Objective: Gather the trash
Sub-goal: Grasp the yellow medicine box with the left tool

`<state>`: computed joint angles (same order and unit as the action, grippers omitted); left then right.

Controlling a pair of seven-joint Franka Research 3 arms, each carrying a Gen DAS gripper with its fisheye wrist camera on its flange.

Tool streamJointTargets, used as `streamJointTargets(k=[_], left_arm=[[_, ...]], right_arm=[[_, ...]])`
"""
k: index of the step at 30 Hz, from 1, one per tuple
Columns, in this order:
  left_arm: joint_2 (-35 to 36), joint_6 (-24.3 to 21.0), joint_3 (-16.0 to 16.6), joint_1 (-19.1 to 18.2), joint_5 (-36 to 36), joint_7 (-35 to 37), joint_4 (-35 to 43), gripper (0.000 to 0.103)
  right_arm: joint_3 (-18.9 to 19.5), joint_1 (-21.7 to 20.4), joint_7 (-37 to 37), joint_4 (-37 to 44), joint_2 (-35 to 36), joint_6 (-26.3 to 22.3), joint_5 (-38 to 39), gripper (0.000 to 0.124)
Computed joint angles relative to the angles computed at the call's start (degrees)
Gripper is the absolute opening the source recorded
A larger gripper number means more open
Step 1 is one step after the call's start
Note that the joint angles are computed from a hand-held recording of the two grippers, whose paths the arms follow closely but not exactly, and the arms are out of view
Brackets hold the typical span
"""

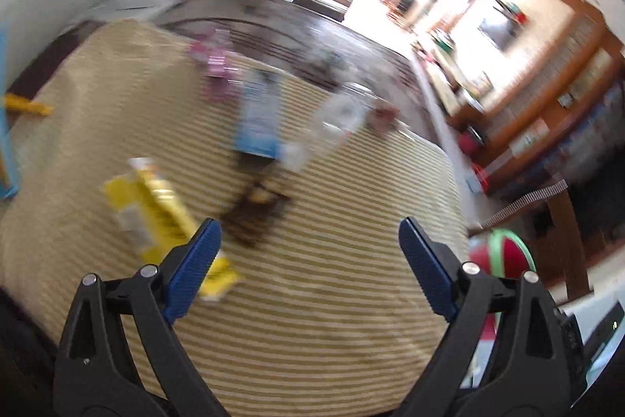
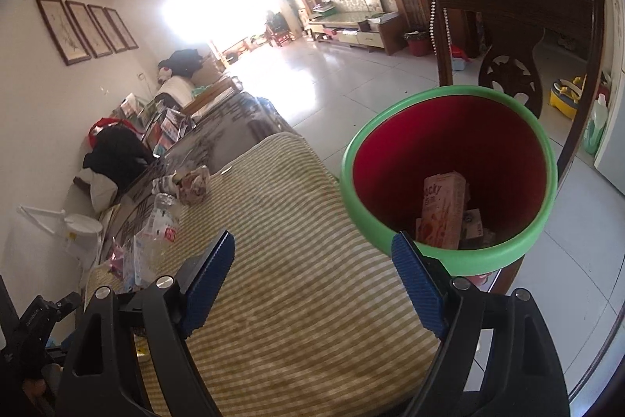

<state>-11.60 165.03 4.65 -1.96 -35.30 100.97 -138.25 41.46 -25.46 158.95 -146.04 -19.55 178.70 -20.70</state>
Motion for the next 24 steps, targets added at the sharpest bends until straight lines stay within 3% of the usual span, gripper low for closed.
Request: streamJointTargets(k=[3, 5, 9, 15, 20, 21, 23, 24], left_arm=[[0.6, 2.1, -0.6, 5.1, 5.9, -9.5, -1.6, 0.090], [1.8, 1.1, -1.0, 8.7, 11.2, -16.8, -1.9, 0.090], [5.2, -4.0, 0.4, 9.4, 10.1, -16.4, -0.1, 0.090], [9.9, -7.0, -2.2, 10.8, 5.9, -13.0, 3.6, 0.090], [14.3, -4.3, -5.0, 12.1, 17.8, -20.5, 6.6, 0.089], [15.1, -4.7, -5.5, 12.5, 16.9, -19.8, 7.4, 0.087], [15.9, -5.0, -6.2, 13.1, 16.9, -19.4, 8.1, 0.069], [16.2, -4.9, -6.5, 13.4, 17.1, -18.8, 8.3, 0.068]], right_arm=[[0.8, 0.6, -0.3, 1.7, 1.7, -0.9, -1.2, 0.080], [1.4, 0.8, 0.6, 2.9, 2.6, -1.7, -3.0, 0.080], [1.2, 2.2, 2.8, 4.6, 4.6, -2.8, -6.0, 0.080], [-1.1, 6.0, 4.5, 7.3, 6.6, -6.0, -10.4, 0.080], [-4.0, 9.9, 5.2, 9.2, 8.4, -8.4, -14.0, 0.080], [-4.3, 10.4, 5.7, 9.5, 8.7, -8.8, -15.1, 0.080], [-5.2, 11.6, 6.3, 10.2, 9.3, -9.9, -16.7, 0.080], [-5.7, 12.3, 6.6, 10.4, 9.6, -10.2, -17.4, 0.080]])
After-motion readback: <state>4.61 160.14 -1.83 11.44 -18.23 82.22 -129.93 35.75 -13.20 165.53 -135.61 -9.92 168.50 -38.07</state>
